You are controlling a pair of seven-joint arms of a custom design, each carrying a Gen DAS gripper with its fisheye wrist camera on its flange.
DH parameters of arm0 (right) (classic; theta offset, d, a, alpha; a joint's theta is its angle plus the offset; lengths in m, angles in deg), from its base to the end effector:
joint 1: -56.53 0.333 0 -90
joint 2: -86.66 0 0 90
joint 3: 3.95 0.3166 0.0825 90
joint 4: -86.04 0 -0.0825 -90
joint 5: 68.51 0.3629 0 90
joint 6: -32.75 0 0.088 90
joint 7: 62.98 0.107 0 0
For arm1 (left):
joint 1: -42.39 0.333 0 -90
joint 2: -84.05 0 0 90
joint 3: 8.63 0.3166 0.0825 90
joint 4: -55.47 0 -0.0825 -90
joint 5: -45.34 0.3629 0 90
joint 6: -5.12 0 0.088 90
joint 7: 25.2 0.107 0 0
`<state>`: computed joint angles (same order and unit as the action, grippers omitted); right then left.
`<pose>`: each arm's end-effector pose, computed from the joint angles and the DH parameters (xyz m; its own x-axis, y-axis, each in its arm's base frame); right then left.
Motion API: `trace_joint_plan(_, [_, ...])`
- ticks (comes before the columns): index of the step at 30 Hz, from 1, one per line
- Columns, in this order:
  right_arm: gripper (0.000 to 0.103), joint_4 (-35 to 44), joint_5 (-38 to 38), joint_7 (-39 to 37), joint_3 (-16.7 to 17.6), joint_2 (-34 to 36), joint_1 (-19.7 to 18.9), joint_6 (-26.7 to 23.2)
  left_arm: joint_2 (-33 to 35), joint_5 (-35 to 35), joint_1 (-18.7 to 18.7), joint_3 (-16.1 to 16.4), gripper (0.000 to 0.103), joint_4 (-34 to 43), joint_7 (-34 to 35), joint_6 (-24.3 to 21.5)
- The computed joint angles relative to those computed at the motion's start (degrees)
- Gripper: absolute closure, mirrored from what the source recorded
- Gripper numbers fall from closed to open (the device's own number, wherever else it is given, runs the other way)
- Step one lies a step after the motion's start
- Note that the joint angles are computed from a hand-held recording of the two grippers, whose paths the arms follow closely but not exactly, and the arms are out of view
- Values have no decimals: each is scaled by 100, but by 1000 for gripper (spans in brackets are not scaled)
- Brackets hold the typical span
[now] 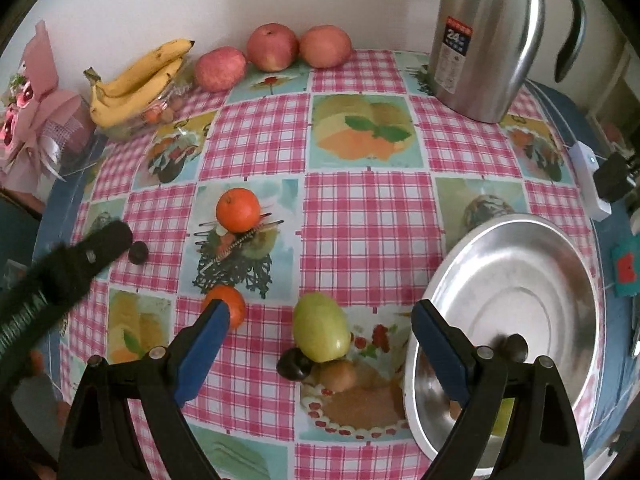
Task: Organize fruits
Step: 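Grasp the green pear with the right tool while the left tool grasps an orange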
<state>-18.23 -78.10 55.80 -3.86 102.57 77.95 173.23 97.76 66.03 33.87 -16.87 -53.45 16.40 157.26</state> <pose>0.5964 0.2349 0.4339 -0.0099 -0.9993 -0.0367 -0.9307 0.0226 -0.3651 0.6055 -0.1859 0.4453 0.2386 -0.9570 0.1650 -0.8147 -0.2897 -0.5023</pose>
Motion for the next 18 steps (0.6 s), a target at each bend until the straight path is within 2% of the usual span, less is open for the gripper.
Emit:
trace_joint_plan(4, [10,56,173,-106,27,125,-61,-85,107,-30,-17,0,0,64,-10,-163])
trace_joint_plan(7, [10,20,460,-310,74,176,-130,-1,221,-406,95,-115,0,67,226,-184])
trace_joint_plan(12, [10,-151,454,-497,60,117,-81,291,346,-1095,243,-291,1,30,645,-142])
trace_joint_plan(18, [10,-161,161,-532,-12,107,63,385,489,-1221,148,-301,1,173,885,-257])
